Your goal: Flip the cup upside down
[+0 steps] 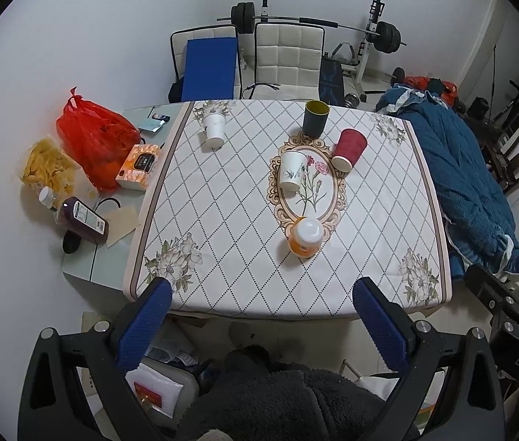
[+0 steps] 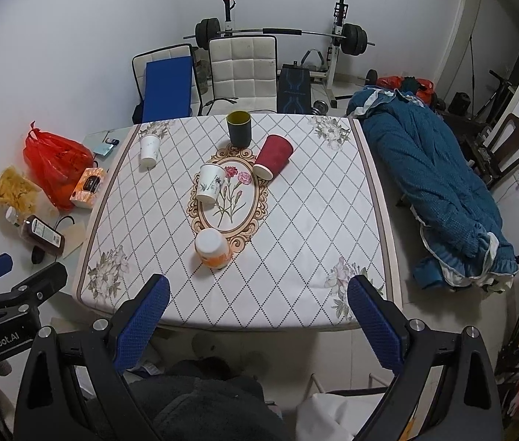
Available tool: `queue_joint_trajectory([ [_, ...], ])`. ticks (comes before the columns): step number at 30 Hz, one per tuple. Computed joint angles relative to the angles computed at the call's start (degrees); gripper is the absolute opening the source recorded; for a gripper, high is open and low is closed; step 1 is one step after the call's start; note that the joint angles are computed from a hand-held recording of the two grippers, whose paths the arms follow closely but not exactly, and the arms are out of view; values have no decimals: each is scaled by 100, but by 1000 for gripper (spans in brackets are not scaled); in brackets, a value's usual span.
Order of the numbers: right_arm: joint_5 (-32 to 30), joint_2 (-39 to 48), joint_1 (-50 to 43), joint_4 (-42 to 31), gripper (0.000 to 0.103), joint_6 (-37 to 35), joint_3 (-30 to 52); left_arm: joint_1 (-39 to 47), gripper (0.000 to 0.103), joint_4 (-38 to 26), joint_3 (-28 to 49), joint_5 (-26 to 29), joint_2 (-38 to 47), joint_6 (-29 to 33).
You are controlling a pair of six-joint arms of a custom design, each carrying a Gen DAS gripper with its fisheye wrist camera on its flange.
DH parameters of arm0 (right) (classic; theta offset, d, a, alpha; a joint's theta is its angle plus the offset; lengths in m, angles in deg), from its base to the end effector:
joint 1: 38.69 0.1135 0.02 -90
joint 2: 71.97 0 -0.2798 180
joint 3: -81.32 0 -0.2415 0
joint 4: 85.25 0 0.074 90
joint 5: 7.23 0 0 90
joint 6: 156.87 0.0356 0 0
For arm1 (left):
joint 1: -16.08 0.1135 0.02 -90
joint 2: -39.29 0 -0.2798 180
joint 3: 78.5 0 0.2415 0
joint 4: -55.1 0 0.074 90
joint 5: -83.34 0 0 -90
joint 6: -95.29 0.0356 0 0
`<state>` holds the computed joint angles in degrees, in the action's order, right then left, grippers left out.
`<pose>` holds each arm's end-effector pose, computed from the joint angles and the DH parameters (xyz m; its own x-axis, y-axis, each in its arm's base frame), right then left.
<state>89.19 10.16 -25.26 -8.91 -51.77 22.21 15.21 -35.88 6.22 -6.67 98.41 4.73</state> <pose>0.2114 0.0464 0.4428 -0.8985 0.0516 -0.4359 0.0512 0.9986 0.0127 0.1398 -0.0021 0.3583 -0.9091 0.0040 -0.4166 0.0062 1.0000 -0.0039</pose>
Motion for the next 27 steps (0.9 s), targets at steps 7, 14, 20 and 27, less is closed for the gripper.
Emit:
queue_joint_trajectory([
  [7, -14, 16, 40, -20, 99, 7, 33, -36, 101, -31, -11, -91, -19, -83],
  [14, -41, -7, -1, -37, 99, -24, 16, 70, 101, -46, -36, -56, -45, 29],
  [20, -43, -112, -55, -17, 99, -54, -153, 138, 101, -48, -84, -60, -96, 89],
  [27, -68, -152, -74, 7, 99, -70, -209, 125, 101, -103, -109, -66, -153, 97],
])
